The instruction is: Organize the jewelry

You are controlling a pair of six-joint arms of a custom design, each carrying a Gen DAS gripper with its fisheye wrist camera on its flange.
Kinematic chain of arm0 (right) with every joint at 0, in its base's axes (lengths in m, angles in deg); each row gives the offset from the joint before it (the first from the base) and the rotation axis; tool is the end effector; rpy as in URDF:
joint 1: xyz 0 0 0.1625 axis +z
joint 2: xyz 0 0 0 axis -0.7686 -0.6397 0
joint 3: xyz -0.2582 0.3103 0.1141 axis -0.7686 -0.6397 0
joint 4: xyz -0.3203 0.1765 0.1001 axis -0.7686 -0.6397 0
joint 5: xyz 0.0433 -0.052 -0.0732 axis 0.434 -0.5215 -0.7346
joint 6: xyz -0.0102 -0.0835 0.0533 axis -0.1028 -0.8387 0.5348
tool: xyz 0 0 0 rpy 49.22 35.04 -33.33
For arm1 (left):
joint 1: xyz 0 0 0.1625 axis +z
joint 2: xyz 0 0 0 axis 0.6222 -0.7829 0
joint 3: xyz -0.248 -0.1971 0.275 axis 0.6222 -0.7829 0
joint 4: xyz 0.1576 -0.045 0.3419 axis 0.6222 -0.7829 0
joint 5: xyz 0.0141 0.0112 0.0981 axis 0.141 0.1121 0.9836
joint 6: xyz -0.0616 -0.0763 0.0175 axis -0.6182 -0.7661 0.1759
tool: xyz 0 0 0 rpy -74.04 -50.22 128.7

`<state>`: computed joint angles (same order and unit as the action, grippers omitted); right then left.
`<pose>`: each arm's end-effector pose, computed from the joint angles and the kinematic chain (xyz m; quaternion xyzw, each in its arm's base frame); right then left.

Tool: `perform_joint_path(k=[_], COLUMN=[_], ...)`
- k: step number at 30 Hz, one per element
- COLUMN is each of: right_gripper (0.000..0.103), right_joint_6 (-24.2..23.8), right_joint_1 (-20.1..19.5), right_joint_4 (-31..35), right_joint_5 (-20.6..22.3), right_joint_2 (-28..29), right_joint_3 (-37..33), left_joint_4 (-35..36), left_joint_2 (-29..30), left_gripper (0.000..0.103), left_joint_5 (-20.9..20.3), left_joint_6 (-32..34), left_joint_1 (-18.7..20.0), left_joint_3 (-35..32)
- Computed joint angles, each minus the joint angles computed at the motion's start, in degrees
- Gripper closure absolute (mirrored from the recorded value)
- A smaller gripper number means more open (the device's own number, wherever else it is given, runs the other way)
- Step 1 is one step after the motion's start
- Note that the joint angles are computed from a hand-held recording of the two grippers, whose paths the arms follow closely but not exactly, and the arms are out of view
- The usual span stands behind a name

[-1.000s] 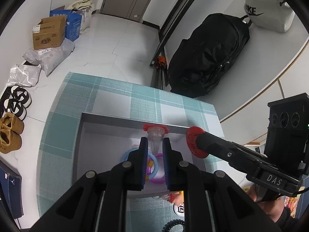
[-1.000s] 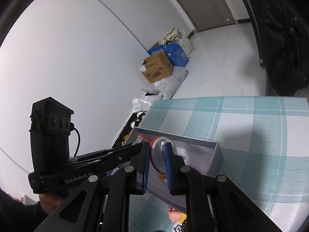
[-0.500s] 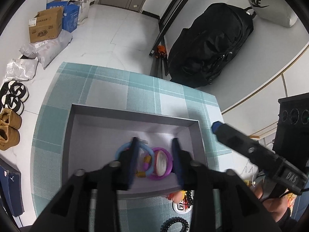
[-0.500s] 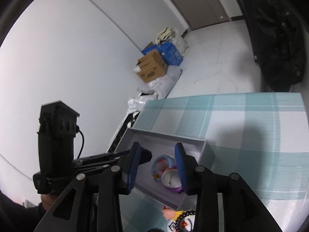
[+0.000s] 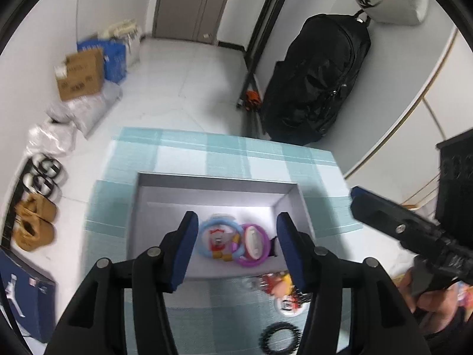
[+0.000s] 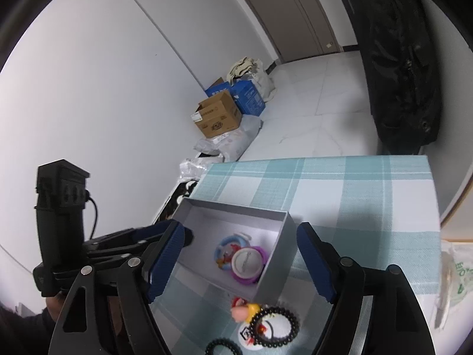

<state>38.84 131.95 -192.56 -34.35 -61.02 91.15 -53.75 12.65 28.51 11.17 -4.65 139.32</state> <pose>0.0550 -0.5905 0.4496 0.2195 -0.9409 0.2502 0.0629 -0.4848 -0.5639 0.0331 0.1423 0.9259 -0.2678 0.2253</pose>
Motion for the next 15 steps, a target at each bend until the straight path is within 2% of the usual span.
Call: perform_joint_path(k=[3,5,7,15], right_gripper=[0.016,0.013,0.009,0.000], right_joint_6=[-1.0,-2.0,-2.7,-6.2], right_joint_1=[0.4,0.6,0.5,0.0], right_joint_4=[-2.6,-3.6,-4.4,-9.4], right_joint_5=[-1.6,-2.3,-2.6,-3.7], right_joint_2=[-1.1,-2.0,-2.9,-7.6], right_joint_3=[1.9,3.2,4.4,10.6], left_joint_4=[-0.5,-1.5,-3.0,-6.6], left_joint_2=[-0.3,-0.8,-1.5,-3.6], left_gripper=[0.051,0.042,0.038,0.034], left_joint_5=[3.3,4.0,4.9,4.4], left_joint_6=[1.3,1.4,0.8,-2.4], left_joint_1=[-1.5,-2.1,-2.8,-4.0], left_joint_3=[1.6,3.0,5.0,9.8])
